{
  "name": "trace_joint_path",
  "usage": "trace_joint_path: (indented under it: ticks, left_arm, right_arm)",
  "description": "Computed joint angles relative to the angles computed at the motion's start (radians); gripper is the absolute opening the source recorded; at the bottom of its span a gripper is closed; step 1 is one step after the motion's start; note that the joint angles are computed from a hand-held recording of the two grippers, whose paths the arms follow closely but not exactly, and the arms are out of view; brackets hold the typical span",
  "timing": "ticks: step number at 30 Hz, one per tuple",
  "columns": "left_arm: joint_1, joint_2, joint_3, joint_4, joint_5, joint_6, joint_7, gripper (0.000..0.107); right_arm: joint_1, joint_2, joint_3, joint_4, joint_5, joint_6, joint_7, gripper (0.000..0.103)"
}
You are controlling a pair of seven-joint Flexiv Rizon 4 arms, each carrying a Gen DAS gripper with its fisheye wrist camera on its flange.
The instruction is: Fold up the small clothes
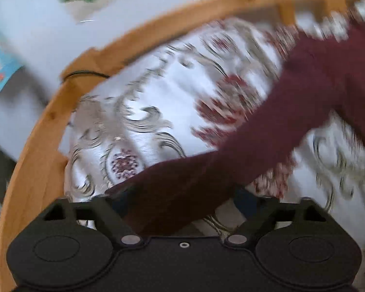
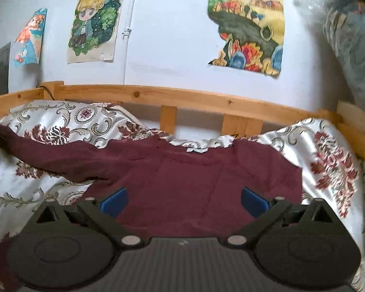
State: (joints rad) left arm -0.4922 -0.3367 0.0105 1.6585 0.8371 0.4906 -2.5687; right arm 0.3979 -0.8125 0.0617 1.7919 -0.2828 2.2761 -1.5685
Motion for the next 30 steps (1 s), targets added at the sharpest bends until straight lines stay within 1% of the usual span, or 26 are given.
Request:
trace_joint_path:
  ticks: [1, 2, 3, 6, 7, 10, 12, 15, 18, 21, 23, 25, 30]
  left_arm:
    - [0.012, -0.016, -0.008, -0.018, -0.025, -0.022, 0.061, 0.073]
    - [0.016, -0.03, -0.012, -0.036, -0.051, -0.056, 0.107, 0.064]
    - [0.022, -0.043, -0.014, -0.053, -0.078, -0.079, 0.142, 0.057]
    - [0.032, -0.046, -0.007, -0.054, -0.121, -0.062, 0.167, 0.03]
    - [0.035, -0.046, -0.005, -0.055, -0.135, -0.057, 0.172, 0.014]
    - [0.024, -0.041, -0.002, -0.07, -0.159, -0.064, 0.148, 0.009]
    - [0.021, -0.033, -0.01, -0.084, -0.19, -0.069, 0.15, 0.008]
    - [0.038, -0.008, -0.034, -0.081, -0.288, 0.008, 0.157, 0.008]
    - [0.037, 0.001, -0.057, -0.092, -0.365, 0.098, 0.158, 0.008]
    - [0.024, -0.014, -0.071, -0.124, -0.418, 0.182, 0.161, 0.008]
    - [0.013, -0.043, -0.077, -0.157, -0.45, 0.234, 0.163, 0.008]
    - [0.003, -0.09, -0.082, -0.206, -0.487, 0.265, 0.185, 0.008]
    - [-0.015, -0.255, -0.098, -0.363, -0.593, 0.324, 0.295, 0.008]
  right_arm:
    - [0.004, 0.001, -0.004, 0.002, 0.006, 0.003, -0.005, 0.102]
    - [0.0, 0.002, 0.0, 0.006, 0.003, 0.006, -0.003, 0.102]
    - [-0.004, 0.003, 0.003, 0.011, 0.003, 0.009, -0.001, 0.102]
    - [-0.015, 0.002, 0.009, 0.012, 0.011, 0.007, 0.02, 0.102]
    - [-0.02, 0.003, 0.012, 0.012, 0.011, 0.005, 0.029, 0.102]
    - [-0.043, 0.007, 0.025, 0.017, 0.003, 0.001, 0.069, 0.102]
    - [-0.059, 0.012, 0.032, 0.026, -0.008, 0.006, 0.091, 0.102]
    - [-0.082, 0.021, 0.038, 0.045, -0.037, 0.023, 0.115, 0.102]
    - [-0.107, 0.029, 0.052, 0.064, -0.08, 0.027, 0.145, 0.102]
    - [-0.17, 0.032, 0.094, 0.081, -0.195, 0.019, 0.213, 0.102]
    - [-0.203, 0.034, 0.11, 0.094, -0.272, 0.025, 0.247, 0.102]
    - [-0.217, 0.039, 0.106, 0.112, -0.327, 0.041, 0.255, 0.102]
    - [-0.206, 0.059, 0.069, 0.162, -0.352, 0.079, 0.203, 0.103]
